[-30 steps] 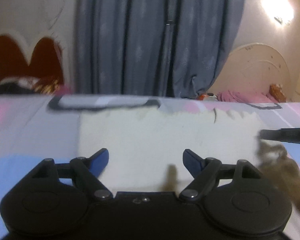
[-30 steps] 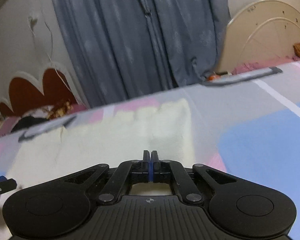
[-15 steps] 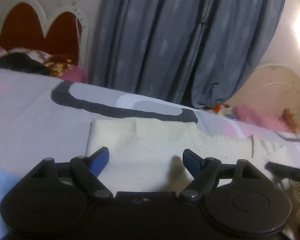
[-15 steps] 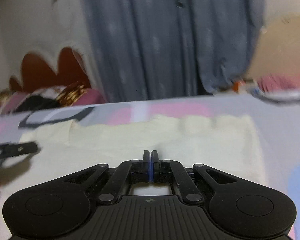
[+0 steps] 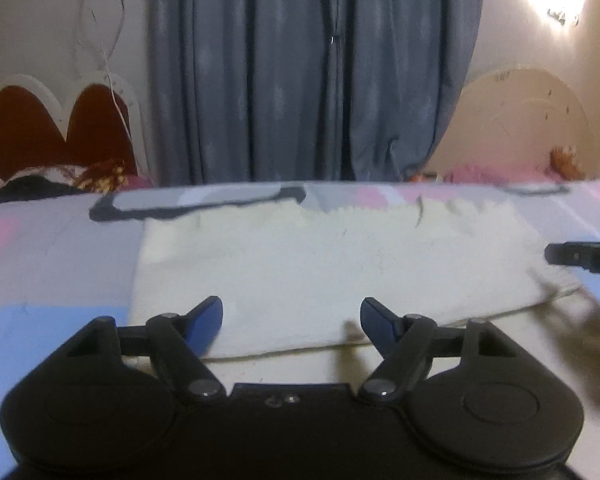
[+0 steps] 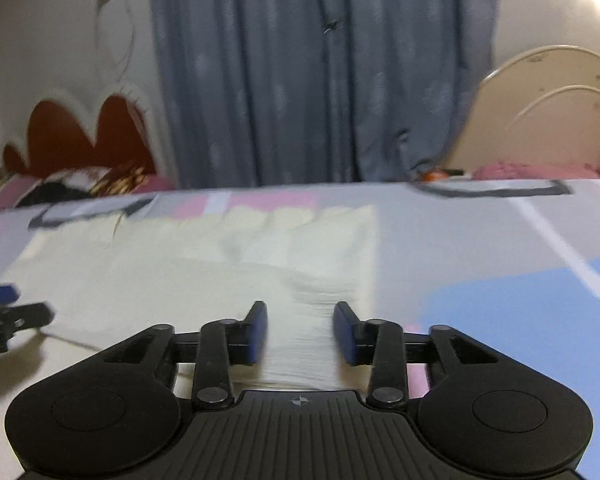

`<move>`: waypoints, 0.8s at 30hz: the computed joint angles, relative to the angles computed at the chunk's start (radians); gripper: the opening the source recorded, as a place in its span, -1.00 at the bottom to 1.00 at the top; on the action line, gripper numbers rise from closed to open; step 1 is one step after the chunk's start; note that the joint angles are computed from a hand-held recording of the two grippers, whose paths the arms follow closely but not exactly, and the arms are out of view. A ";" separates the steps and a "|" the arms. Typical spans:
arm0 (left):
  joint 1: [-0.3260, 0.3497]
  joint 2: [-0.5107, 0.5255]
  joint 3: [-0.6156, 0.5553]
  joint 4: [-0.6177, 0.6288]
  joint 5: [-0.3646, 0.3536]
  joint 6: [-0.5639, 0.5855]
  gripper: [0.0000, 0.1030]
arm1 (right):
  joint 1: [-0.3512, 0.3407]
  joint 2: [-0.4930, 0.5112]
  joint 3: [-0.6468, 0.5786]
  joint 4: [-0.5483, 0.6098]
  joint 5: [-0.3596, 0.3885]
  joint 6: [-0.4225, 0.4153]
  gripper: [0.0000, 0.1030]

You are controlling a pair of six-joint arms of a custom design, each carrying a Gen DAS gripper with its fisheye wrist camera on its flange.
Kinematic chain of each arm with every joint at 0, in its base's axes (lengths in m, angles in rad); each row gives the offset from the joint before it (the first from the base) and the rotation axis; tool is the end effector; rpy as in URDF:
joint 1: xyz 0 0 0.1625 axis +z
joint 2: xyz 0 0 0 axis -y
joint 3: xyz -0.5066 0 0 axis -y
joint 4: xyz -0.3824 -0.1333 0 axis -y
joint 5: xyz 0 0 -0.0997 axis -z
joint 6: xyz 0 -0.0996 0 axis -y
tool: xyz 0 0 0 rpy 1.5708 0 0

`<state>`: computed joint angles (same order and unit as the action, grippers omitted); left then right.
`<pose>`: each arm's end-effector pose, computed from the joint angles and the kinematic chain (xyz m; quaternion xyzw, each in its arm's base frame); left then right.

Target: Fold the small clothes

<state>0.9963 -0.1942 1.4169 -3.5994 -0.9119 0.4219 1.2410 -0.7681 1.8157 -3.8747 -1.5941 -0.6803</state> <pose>-0.2463 -0.7380 -0.0818 0.3045 0.8253 -0.3927 0.2685 -0.0966 -0.6867 0.2472 0.1343 -0.7979 0.5097 0.2926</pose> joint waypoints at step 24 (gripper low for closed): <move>-0.094 -0.068 0.181 0.113 0.218 -0.240 0.50 | -0.045 -0.150 0.171 0.126 0.065 -0.044 -0.27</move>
<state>0.9025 -0.2617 1.5974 -3.4867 -0.6934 0.1819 1.1961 -0.9178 1.9868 -3.7490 -1.5291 -0.7242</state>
